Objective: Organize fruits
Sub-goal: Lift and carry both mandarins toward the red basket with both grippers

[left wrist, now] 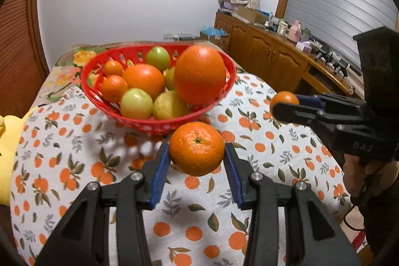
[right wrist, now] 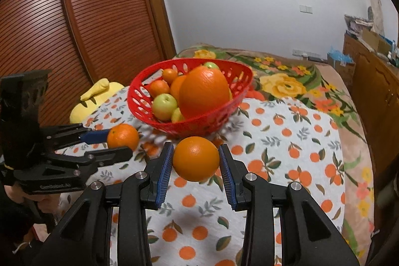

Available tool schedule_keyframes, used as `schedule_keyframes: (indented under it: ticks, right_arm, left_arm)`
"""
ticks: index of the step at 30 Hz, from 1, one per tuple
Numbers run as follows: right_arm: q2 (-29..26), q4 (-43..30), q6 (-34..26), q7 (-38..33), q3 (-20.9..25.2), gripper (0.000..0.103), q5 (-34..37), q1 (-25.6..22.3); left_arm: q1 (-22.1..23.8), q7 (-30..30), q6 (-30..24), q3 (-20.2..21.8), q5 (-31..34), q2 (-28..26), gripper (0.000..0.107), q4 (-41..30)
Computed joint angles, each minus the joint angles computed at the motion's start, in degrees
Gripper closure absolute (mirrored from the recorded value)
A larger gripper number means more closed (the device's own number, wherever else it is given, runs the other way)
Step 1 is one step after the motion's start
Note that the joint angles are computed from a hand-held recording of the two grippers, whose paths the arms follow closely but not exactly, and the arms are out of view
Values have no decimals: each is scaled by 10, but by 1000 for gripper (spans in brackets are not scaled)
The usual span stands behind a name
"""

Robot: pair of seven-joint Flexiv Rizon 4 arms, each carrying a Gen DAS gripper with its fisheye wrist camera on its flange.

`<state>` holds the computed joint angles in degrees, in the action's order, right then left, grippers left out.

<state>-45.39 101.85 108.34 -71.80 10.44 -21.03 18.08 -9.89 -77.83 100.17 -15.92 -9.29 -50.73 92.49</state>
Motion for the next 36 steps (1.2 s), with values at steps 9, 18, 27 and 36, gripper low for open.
schedule_keyframes:
  ticks: [9, 18, 27, 36]
  right_arm:
    - [3, -16, 6, -11, -24, 66, 10, 30]
    - [-6, -45, -3, -13, -13, 66, 5, 28]
    - [-17, -66, -17, -15, -7, 66, -4, 25]
    - [-30, -90, -36, -16, 2, 66, -9, 22]
  left_arm:
    - [-11, -7, 7, 33, -8, 12, 65, -14]
    - [-46, -10, -51, 93, -36, -21, 65, -94]
    - [-44, -11, -76, 97, -38, -41, 64, -128]
    - [-38, -19, -78, 103, -40, -42, 63, -132]
